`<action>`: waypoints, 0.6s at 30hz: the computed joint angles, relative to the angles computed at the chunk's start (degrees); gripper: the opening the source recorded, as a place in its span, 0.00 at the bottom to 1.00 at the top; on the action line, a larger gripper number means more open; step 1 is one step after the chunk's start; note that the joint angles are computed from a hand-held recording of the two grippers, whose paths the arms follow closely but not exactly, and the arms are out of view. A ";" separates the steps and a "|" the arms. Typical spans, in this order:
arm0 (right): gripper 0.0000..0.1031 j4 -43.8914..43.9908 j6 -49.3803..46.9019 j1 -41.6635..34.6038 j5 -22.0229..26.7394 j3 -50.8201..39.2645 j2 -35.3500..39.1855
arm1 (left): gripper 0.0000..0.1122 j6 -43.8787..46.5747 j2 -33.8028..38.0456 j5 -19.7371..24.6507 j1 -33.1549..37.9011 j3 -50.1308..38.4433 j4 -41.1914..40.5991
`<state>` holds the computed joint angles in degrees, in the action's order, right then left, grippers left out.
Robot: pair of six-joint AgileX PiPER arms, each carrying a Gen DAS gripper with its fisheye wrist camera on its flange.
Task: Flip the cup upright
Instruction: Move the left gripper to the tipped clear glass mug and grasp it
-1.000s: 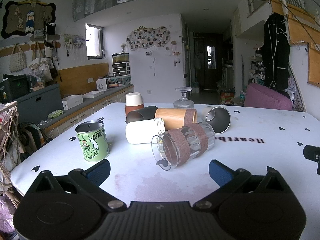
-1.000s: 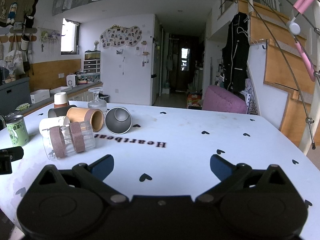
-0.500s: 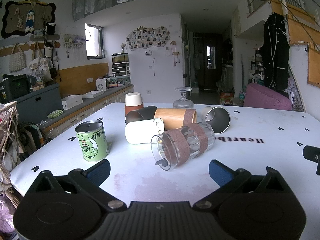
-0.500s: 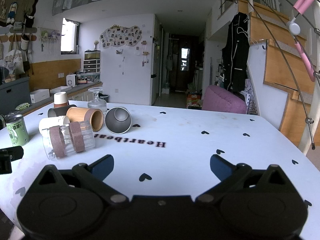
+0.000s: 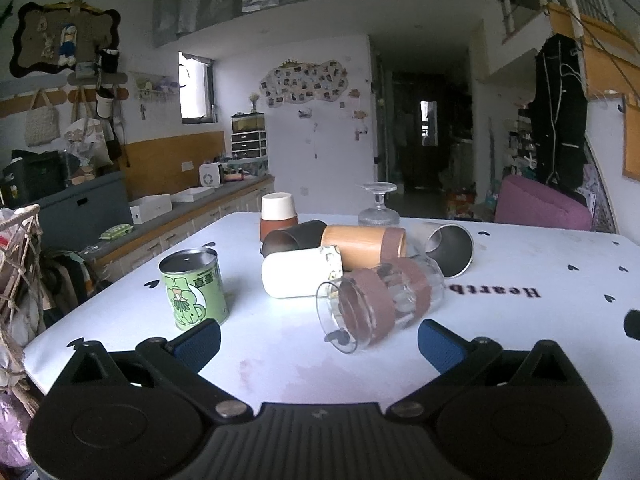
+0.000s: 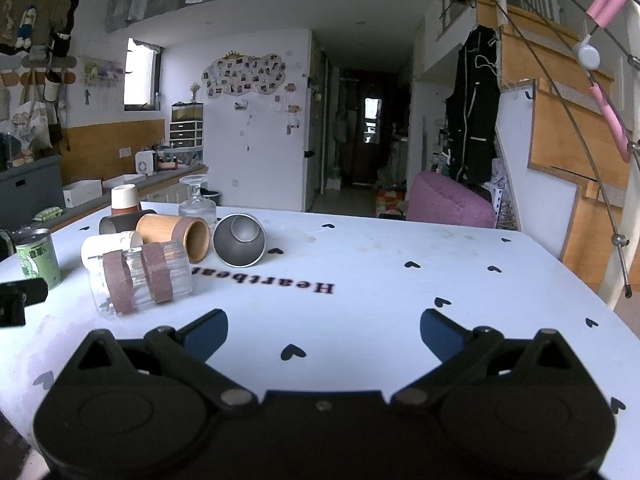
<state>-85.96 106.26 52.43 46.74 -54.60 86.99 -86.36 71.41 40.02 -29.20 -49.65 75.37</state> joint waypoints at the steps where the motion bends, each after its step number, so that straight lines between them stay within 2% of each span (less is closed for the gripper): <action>1: 1.00 -0.64 0.69 -0.09 -0.38 0.45 -0.01 | 0.92 -0.32 0.43 -1.92 1.63 0.08 0.77; 6: 1.00 -0.50 0.15 0.33 -1.22 1.58 -0.79 | 0.92 0.45 2.59 -6.80 5.51 -0.88 1.07; 11: 1.00 -2.35 2.27 -0.31 -3.82 3.02 -1.91 | 0.92 -0.54 6.31 -14.49 9.19 -1.54 2.56; 15: 1.00 -3.74 4.24 -0.89 -5.00 4.10 -2.67 | 0.85 -7.48 9.41 -19.80 11.09 -1.94 9.63; 18: 1.00 -5.09 6.11 -1.30 -5.78 4.79 -2.96 | 0.84 -13.58 11.99 -21.11 11.93 -3.88 17.24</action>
